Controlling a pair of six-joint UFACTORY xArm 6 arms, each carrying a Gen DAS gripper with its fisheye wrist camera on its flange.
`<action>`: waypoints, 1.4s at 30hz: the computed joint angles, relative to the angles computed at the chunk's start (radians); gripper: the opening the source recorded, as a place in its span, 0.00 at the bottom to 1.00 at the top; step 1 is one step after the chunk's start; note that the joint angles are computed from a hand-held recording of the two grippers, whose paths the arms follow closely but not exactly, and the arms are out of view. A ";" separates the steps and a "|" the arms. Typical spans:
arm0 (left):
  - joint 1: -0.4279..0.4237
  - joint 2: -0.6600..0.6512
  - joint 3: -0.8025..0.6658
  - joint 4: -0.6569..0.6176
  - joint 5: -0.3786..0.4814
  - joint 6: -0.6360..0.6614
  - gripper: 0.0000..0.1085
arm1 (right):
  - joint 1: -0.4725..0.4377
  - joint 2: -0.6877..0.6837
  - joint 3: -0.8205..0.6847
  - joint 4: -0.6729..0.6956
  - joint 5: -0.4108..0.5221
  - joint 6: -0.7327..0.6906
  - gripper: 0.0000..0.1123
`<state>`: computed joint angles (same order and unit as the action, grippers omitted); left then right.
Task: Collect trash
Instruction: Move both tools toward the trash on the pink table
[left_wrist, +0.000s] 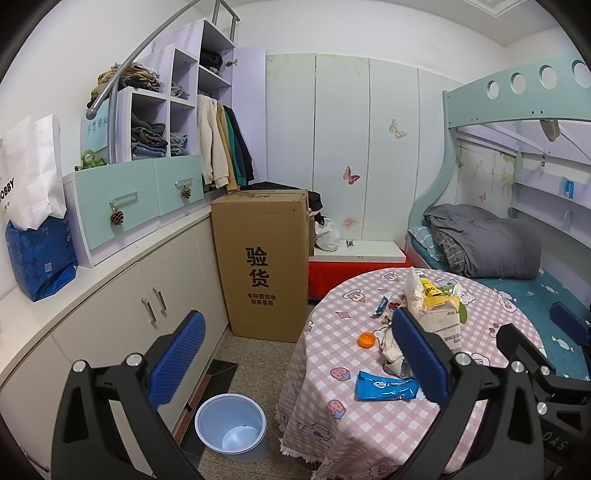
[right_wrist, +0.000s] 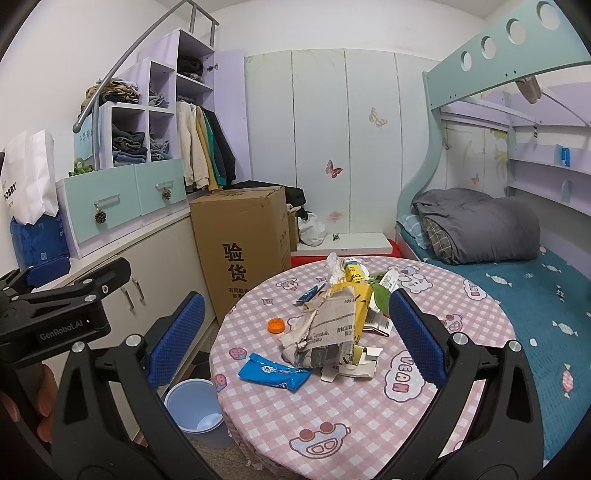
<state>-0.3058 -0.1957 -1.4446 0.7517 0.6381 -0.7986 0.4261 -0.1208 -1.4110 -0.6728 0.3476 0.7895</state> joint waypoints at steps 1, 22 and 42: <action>-0.002 0.002 -0.002 -0.001 0.001 0.001 0.91 | 0.001 0.000 0.000 0.001 0.002 0.000 0.87; -0.013 0.043 -0.019 -0.061 -0.015 0.062 0.91 | -0.023 -0.001 0.020 0.028 0.022 -0.001 0.87; -0.013 0.251 -0.159 -0.411 0.081 0.318 0.91 | -0.103 0.072 0.050 0.364 0.032 -0.173 0.87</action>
